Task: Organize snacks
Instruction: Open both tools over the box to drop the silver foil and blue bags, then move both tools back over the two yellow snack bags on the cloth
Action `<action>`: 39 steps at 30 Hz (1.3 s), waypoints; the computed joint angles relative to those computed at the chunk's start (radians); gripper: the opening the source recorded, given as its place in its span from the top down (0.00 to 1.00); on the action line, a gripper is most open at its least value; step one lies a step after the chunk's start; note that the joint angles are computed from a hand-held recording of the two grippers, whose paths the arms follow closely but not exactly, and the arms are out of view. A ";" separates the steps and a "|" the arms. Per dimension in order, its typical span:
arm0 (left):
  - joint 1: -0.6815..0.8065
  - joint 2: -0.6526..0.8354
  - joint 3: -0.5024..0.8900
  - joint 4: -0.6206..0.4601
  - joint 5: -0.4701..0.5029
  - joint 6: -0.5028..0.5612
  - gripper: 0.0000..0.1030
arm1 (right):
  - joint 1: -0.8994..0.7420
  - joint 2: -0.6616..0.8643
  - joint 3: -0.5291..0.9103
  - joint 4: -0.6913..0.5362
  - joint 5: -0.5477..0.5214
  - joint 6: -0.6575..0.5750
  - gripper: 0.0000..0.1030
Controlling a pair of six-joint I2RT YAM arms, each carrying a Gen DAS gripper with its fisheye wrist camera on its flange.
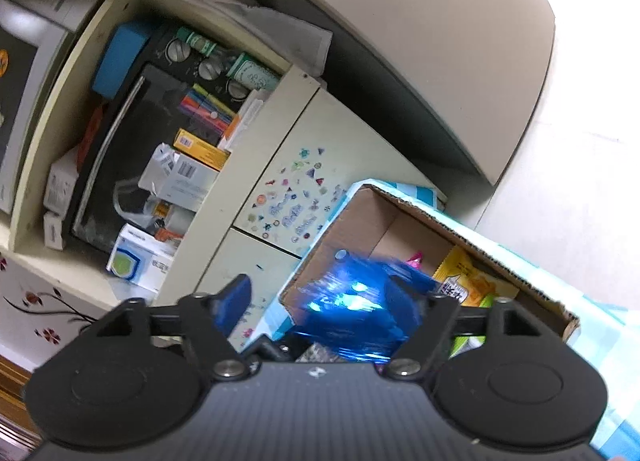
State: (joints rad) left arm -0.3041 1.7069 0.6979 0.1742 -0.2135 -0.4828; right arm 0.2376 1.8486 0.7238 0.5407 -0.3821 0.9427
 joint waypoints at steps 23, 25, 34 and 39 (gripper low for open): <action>0.317 -0.177 -0.162 -0.021 0.122 0.191 0.09 | 0.127 -0.003 0.049 -0.055 0.041 -0.220 0.21; 0.353 -0.186 -0.173 -0.020 0.137 0.211 0.09 | 0.142 -0.004 0.054 -0.063 0.053 -0.245 0.21; 0.518 -0.199 -0.195 -0.014 0.207 0.293 0.09 | 0.220 0.011 0.091 -0.090 0.109 -0.328 0.21; 0.617 -0.191 -0.186 -0.017 0.237 0.335 0.09 | 0.257 0.030 0.105 -0.089 0.122 -0.347 0.21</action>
State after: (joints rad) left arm 0.3133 1.5162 0.5122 0.1570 0.0235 -0.1478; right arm 0.4944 1.8782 0.8292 0.4519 -0.2604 0.5955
